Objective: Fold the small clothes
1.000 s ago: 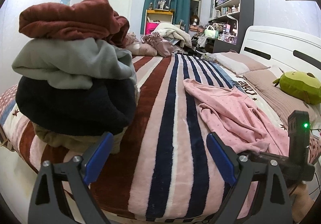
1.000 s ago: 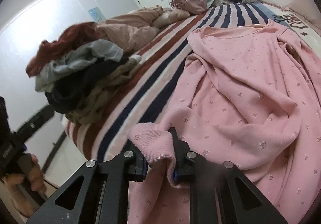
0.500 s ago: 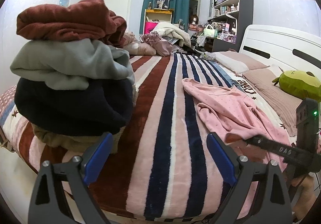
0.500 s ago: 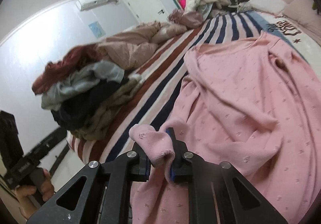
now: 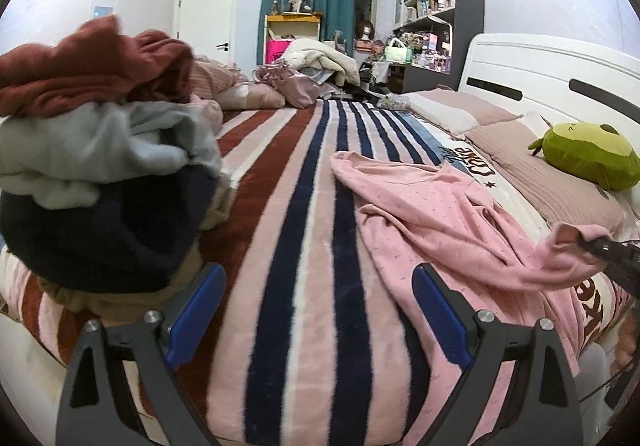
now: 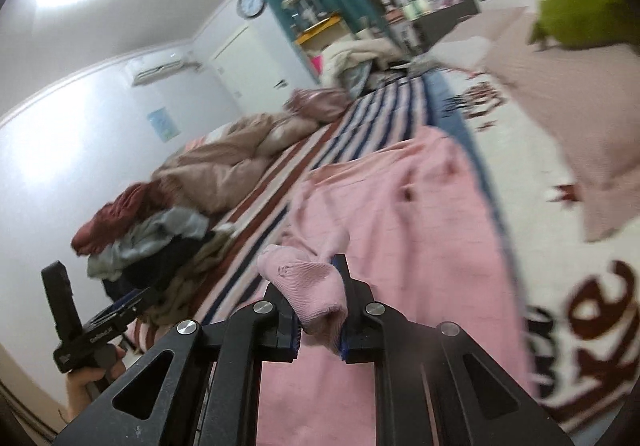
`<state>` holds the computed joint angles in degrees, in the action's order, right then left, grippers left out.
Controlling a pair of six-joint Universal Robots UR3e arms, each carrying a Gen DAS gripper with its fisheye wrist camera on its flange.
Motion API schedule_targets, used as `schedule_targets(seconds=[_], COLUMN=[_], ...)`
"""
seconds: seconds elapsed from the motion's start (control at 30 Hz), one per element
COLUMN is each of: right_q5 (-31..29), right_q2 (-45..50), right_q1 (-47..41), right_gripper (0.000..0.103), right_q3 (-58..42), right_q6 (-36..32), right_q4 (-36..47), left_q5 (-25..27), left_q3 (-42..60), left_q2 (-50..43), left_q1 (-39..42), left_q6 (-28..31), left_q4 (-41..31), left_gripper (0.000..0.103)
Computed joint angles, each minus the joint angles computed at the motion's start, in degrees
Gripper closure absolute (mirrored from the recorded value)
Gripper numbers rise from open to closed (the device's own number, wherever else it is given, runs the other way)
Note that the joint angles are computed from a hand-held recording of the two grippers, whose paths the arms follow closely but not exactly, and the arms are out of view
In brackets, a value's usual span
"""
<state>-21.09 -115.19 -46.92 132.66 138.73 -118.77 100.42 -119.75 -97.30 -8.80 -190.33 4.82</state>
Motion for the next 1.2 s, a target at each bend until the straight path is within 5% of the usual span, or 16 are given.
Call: schedule_targets(seconds=[0.17,0.33,0.53,0.6,0.73,0.9,1.1,1.2], right_q5=[-3.78,-10.00,-9.87,-7.81,-5.08,-7.01,-17.79,-21.43], right_q2=[-2.85,-1.81,-4.48,-6.53,0.30,21.44,47.30,58.85], right_q1=[-10.44,-13.55,-20.10,-21.88,-15.49,5.23,25.94,32.30], right_gripper=[0.095,0.089,0.049,0.045,0.043,0.043,0.043,0.044], right_q3=[-4.45,-2.24,-4.32,-5.80,-11.23,-23.71,-51.20,-68.53], right_q6=[-20.84,-28.47,-36.54,-37.29,-29.92,-10.27,1.79,4.52], right_q4=[29.22,34.12,42.18,42.20,29.60,-0.26,-7.17,-0.08], left_q5=[1.35,2.34,3.25,2.75,0.92,-5.09,-8.45,-11.96], left_q3=[8.51,16.36,23.04,23.74,24.43,23.79,30.53,37.50], left_q2=[-5.96,-10.93,-14.63,-14.71,-15.51,-17.43,-24.29,-29.25], left_q1=[-3.68,-6.61,-8.67,-8.15,-6.39,-2.69,-0.25,1.42], left_q6=[-0.47,-0.56,0.70,1.08,1.92,2.79,3.60,3.62], left_q4=[-3.55,-7.34,-10.39,-10.55,-9.88,-7.82,-10.87,-15.40], left_gripper=[0.010,0.010,0.010,0.010,0.010,0.010,0.019,0.029])
